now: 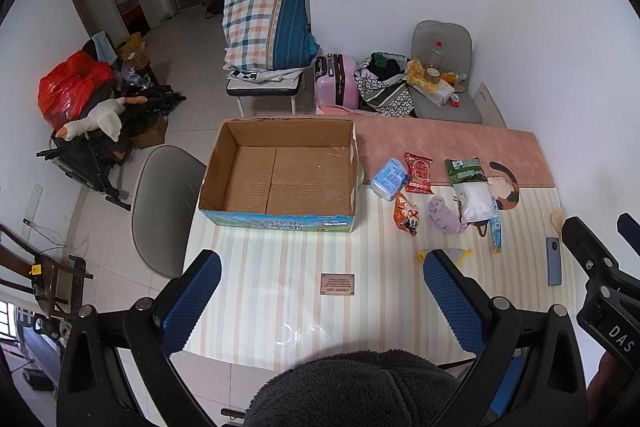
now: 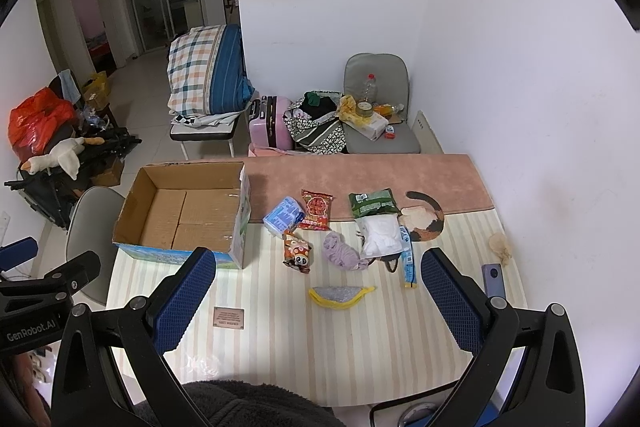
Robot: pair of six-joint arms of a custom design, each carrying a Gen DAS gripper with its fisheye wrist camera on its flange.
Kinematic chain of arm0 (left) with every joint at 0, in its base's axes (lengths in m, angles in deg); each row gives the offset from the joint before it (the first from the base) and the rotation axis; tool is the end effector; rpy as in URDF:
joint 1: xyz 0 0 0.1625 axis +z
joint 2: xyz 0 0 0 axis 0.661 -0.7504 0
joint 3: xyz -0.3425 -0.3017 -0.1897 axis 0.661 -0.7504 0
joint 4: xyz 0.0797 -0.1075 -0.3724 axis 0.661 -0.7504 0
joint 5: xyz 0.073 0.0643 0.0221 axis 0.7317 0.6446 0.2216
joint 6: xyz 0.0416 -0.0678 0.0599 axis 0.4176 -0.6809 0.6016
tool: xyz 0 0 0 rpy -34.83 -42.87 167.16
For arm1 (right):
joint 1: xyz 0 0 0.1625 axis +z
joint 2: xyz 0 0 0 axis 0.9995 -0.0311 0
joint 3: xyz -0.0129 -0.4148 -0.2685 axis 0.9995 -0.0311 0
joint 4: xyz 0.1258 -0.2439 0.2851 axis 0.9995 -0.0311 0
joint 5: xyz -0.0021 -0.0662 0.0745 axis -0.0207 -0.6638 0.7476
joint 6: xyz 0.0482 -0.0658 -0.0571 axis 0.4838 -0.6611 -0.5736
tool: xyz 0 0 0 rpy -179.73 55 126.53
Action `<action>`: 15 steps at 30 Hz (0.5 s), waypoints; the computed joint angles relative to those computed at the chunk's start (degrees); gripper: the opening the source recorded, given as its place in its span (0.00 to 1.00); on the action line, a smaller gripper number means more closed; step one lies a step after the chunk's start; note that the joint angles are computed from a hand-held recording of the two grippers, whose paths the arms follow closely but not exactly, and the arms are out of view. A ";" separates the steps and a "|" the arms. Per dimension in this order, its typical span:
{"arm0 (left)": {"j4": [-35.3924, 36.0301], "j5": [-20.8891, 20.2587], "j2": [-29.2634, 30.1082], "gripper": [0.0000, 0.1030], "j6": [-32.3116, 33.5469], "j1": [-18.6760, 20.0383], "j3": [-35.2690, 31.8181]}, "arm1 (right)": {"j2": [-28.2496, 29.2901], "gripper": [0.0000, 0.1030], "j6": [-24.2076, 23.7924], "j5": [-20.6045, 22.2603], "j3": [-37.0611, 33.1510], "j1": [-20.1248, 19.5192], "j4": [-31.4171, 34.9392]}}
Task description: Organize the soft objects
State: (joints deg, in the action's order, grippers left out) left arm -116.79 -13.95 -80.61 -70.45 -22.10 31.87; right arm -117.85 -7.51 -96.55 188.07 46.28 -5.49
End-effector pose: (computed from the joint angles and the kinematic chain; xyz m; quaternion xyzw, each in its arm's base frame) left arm -0.5037 -0.3823 0.2292 0.2020 0.8998 -0.1794 0.3426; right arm 0.3646 -0.3109 0.4591 -0.0216 -0.8322 0.3481 0.4310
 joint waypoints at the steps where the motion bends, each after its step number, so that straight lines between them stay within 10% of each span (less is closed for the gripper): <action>1: -0.06 -0.08 0.01 1.00 -0.06 0.07 0.03 | -0.14 1.00 -0.15 0.08 0.41 0.00 -0.43; 7: -3.47 -1.03 2.12 1.00 3.10 1.85 -0.23 | -1.79 1.00 -2.54 1.78 2.99 -2.20 -5.87; 15: -7.40 -4.34 16.02 1.00 13.18 9.22 -8.21 | -7.70 1.00 -17.15 3.95 8.86 -17.85 -21.64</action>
